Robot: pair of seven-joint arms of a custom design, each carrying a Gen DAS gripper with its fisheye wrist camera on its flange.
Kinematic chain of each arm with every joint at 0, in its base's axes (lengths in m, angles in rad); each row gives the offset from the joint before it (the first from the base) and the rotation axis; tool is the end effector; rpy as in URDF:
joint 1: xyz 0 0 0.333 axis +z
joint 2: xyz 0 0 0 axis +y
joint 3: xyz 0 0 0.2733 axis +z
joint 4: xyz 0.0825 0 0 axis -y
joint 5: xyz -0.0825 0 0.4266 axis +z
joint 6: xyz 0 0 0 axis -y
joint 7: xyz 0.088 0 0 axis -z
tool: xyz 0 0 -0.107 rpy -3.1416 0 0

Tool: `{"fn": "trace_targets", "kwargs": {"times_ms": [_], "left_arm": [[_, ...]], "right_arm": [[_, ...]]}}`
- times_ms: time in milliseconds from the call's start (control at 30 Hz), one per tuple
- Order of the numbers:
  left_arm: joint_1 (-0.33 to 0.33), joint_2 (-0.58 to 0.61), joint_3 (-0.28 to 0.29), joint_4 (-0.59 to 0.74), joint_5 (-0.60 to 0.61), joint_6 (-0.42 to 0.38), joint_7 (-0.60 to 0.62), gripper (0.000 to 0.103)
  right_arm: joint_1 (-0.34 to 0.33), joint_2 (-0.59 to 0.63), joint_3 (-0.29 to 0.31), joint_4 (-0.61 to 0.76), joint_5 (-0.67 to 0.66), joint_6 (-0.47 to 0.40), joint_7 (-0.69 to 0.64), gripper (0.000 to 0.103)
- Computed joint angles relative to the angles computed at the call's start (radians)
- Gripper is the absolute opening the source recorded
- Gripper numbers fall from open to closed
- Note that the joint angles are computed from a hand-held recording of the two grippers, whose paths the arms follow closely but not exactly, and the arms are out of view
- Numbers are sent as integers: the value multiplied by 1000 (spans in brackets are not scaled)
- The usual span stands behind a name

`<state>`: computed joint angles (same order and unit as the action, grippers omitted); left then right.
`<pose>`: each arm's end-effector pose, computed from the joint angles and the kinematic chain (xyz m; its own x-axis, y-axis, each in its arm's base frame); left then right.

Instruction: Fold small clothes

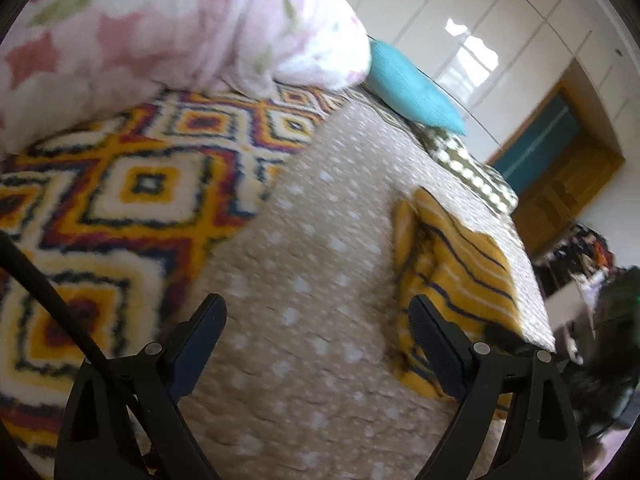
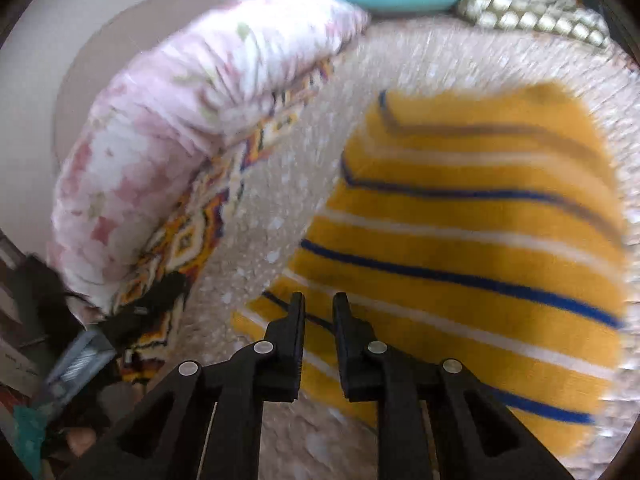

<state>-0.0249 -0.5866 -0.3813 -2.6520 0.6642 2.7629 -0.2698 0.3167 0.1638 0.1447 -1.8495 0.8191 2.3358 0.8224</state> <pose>0.4243 -0.2012 0.4199 0.5476 -0.6793 0.4885 -0.3851 -0.7229 -0.5737 0.5927 0.3044 0.4135 0.6865 -0.5919 -0.4223 -0.7151 -0.4445 -0.5395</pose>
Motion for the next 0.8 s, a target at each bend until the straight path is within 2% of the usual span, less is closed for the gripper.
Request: {"fn": "trace_targets", "kwargs": {"times_ms": [33,100,167,200,333,400,433,467,500,533,567,600,633,700,800], "left_arm": [[4,21,7,5,6,48,0,91],[14,63,12,19,8,119,4,91],[15,133,19,61,-6,150,33,91],[15,159,21,80,-11,145,47,91],[5,274,37,169,-4,142,108,88],[-10,314,55,195,-1,171,138,71],[-33,341,80,205,-30,198,178,66],[-47,357,95,211,-53,213,203,55],[-53,375,99,220,-65,222,214,48],[-48,384,90,232,-55,211,207,48],[-38,389,75,245,-23,196,184,41],[-41,398,78,250,-13,215,184,25],[-61,415,97,255,-42,251,214,24],[-52,429,69,289,7,213,168,24],[-99,485,81,353,6,211,221,24]], "right_arm": [[-19,-46,-7,-39,46,24,-49,29],[-35,-102,-26,-86,108,77,-101,64],[-46,-120,-49,-105,131,139,-108,77],[-54,-105,-62,-93,116,153,-83,78],[-101,37,-85,28,52,89,79,78],[-148,126,-67,104,125,4,99,78],[-177,171,-51,147,175,-58,98,78],[-209,229,-30,202,238,-137,92,76],[-226,265,-12,237,269,-178,86,69],[-226,278,-2,246,272,-174,88,65],[-216,294,3,261,263,-153,112,56],[-219,309,10,279,263,-161,131,48],[-223,313,16,288,262,-165,142,45],[-231,291,20,285,249,-166,124,38],[-252,224,18,239,265,-165,45,38]]}}
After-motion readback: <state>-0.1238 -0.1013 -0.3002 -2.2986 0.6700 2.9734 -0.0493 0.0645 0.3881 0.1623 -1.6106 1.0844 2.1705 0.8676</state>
